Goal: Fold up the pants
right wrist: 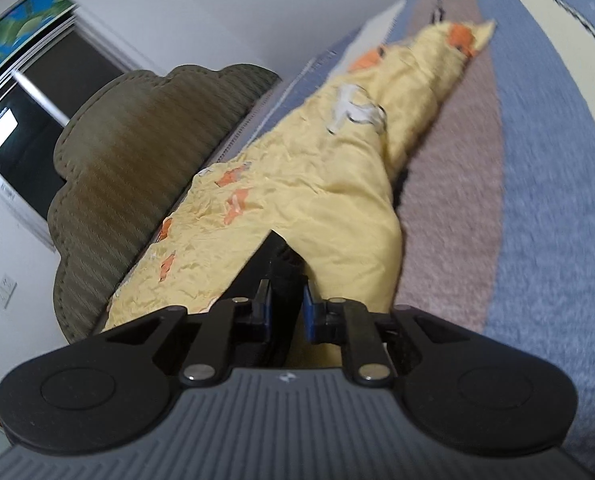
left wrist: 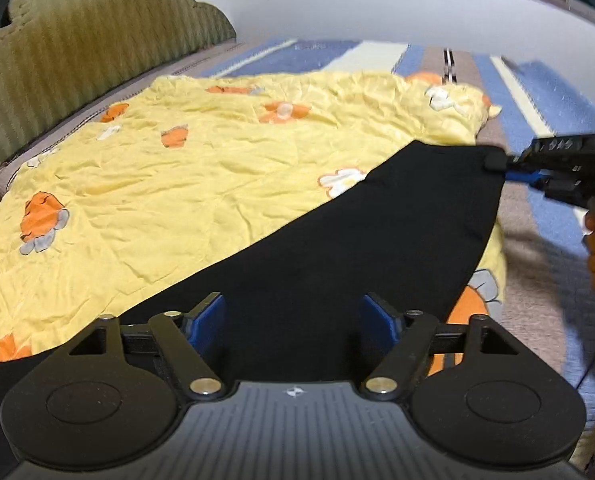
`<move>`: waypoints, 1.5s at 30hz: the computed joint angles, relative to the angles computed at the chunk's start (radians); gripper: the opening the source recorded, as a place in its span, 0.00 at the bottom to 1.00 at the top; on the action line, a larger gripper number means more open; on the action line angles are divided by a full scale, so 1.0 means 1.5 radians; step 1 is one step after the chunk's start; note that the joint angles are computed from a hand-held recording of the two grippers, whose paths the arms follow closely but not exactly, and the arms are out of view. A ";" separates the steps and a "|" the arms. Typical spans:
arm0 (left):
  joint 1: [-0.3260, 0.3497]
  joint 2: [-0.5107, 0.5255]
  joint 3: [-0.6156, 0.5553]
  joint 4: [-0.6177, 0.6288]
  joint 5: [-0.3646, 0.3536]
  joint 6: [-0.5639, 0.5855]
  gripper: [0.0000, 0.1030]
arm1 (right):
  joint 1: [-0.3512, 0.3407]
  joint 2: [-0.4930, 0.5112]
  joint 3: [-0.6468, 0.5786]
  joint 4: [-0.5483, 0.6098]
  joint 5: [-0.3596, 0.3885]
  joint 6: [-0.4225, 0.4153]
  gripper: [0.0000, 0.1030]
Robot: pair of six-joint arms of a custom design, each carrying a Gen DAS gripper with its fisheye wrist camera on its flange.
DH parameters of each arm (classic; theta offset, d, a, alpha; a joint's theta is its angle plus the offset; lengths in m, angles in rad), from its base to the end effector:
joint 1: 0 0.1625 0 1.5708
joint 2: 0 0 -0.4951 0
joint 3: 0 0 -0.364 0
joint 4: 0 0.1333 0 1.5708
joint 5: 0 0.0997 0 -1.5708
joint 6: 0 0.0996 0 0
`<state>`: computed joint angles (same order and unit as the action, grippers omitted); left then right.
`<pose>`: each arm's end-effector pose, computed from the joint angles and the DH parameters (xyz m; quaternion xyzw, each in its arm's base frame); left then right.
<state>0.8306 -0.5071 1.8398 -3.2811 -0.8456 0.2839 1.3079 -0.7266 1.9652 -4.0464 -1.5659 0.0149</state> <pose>-0.2836 -0.6061 0.0167 0.3919 0.8332 -0.2497 0.2997 -0.0308 -0.6291 0.2089 -0.1114 -0.8071 0.5756 0.0697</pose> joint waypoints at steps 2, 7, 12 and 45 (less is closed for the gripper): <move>0.000 0.010 -0.008 0.028 -0.003 0.008 0.74 | 0.000 -0.004 0.003 -0.001 0.005 -0.010 0.15; 0.002 0.030 -0.008 0.043 0.001 0.023 0.74 | 0.003 -0.013 0.001 0.005 0.014 -0.013 0.12; -0.002 0.017 -0.003 -0.004 0.020 0.010 0.74 | 0.023 -0.010 -0.005 -0.001 0.006 -0.065 0.11; 0.044 -0.102 0.118 -0.094 0.170 -0.187 0.76 | 0.256 0.198 -0.085 0.054 -0.091 -0.575 0.10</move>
